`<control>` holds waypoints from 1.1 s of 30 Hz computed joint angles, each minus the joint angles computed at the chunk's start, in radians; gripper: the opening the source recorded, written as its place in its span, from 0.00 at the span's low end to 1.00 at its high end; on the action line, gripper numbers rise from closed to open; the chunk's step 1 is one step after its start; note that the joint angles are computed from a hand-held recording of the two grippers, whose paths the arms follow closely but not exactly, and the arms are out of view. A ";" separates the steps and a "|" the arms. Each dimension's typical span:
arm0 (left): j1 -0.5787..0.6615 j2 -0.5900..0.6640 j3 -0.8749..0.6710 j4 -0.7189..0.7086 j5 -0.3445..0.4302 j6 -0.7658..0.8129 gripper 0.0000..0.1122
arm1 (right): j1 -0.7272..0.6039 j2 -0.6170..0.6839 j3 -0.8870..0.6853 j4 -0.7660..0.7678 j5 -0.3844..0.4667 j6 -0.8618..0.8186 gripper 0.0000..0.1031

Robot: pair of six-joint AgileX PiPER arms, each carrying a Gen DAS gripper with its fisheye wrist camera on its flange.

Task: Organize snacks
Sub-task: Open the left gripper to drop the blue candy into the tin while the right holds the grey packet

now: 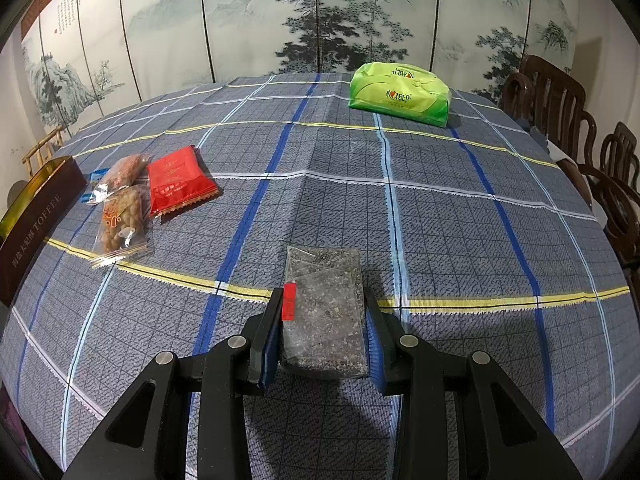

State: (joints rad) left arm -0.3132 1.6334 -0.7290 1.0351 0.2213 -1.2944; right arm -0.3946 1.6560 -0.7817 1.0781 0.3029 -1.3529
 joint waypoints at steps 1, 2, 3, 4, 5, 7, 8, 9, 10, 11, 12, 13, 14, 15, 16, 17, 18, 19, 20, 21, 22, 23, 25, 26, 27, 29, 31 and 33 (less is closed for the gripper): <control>0.002 0.003 -0.001 0.001 -0.002 0.000 0.35 | 0.000 0.000 0.000 0.000 0.000 0.000 0.36; 0.002 0.006 -0.003 0.005 -0.002 -0.004 0.35 | 0.000 0.000 0.000 0.000 0.000 0.000 0.36; 0.002 0.012 -0.006 0.012 -0.001 -0.012 0.35 | 0.000 0.000 0.000 0.000 0.000 0.000 0.36; 0.002 0.016 -0.008 0.016 -0.002 -0.015 0.35 | 0.000 0.000 0.000 0.000 0.000 0.000 0.36; 0.002 0.021 -0.009 0.028 -0.001 -0.025 0.35 | 0.000 0.000 0.000 0.000 0.000 0.000 0.36; 0.000 0.029 -0.013 0.037 0.001 -0.033 0.35 | 0.001 0.000 0.000 -0.001 -0.001 0.001 0.36; -0.002 0.035 -0.016 0.048 0.001 -0.044 0.35 | 0.001 0.000 0.000 -0.001 -0.001 0.001 0.36; -0.003 0.040 -0.017 0.062 0.001 -0.055 0.35 | 0.001 0.000 0.000 -0.001 -0.001 0.001 0.36; -0.005 0.046 -0.020 0.073 0.002 -0.066 0.35 | 0.001 0.000 0.000 -0.001 -0.001 0.001 0.36; -0.005 0.050 -0.022 0.079 0.003 -0.072 0.35 | 0.002 0.001 0.000 -0.001 -0.002 0.002 0.36; -0.007 0.053 -0.024 0.090 0.006 -0.084 0.35 | 0.001 0.000 0.000 -0.002 -0.001 0.003 0.36; -0.010 0.057 -0.026 0.103 0.009 -0.098 0.35 | 0.002 0.001 -0.001 -0.002 -0.002 0.003 0.36; -0.012 0.058 -0.027 0.105 0.012 -0.101 0.35 | 0.002 0.001 -0.001 -0.002 -0.002 0.003 0.36; -0.013 0.057 -0.027 0.106 0.013 -0.102 0.35 | 0.002 0.001 -0.001 -0.002 -0.002 0.003 0.36; -0.015 0.056 -0.026 0.115 0.015 -0.112 0.35 | 0.002 0.001 -0.001 -0.003 -0.001 0.004 0.36; -0.016 0.054 -0.024 0.130 0.016 -0.127 0.36 | 0.003 0.001 -0.001 -0.006 -0.002 0.008 0.36; -0.019 0.047 -0.018 0.164 0.019 -0.162 0.36 | 0.004 0.001 -0.001 -0.005 -0.004 0.007 0.36; -0.022 0.039 -0.011 0.204 0.023 -0.203 0.36 | 0.005 0.001 -0.001 -0.010 -0.006 0.013 0.36; -0.030 0.029 -0.006 0.229 0.032 -0.225 0.37 | 0.006 0.000 -0.001 -0.014 -0.009 0.016 0.36; -0.036 0.022 -0.004 0.235 0.041 -0.226 0.41 | 0.012 -0.002 0.001 -0.026 -0.018 0.031 0.36; -0.046 0.013 -0.001 0.255 0.055 -0.243 0.43 | 0.015 -0.004 0.003 -0.033 -0.023 0.038 0.36; -0.060 0.005 0.002 0.287 0.079 -0.274 0.49 | 0.017 -0.006 0.004 -0.044 -0.027 0.049 0.36; -0.079 -0.005 0.005 0.314 0.114 -0.296 0.54 | 0.017 -0.008 0.004 -0.062 -0.027 0.075 0.36; -0.082 -0.012 0.004 0.307 0.120 -0.285 0.56 | 0.020 -0.010 0.005 -0.072 -0.030 0.092 0.36; -0.080 -0.021 0.008 0.305 0.119 -0.284 0.56 | 0.023 -0.015 0.008 -0.089 -0.032 0.113 0.36; -0.071 -0.043 0.018 0.291 0.109 -0.276 0.56 | 0.024 -0.026 0.016 -0.107 -0.026 0.139 0.36; -0.059 -0.069 0.032 0.269 0.093 -0.262 0.57 | 0.017 -0.038 0.022 -0.119 -0.004 0.157 0.36; -0.057 -0.095 0.050 0.259 0.089 -0.265 0.59 | 0.012 -0.046 0.028 -0.129 0.010 0.172 0.36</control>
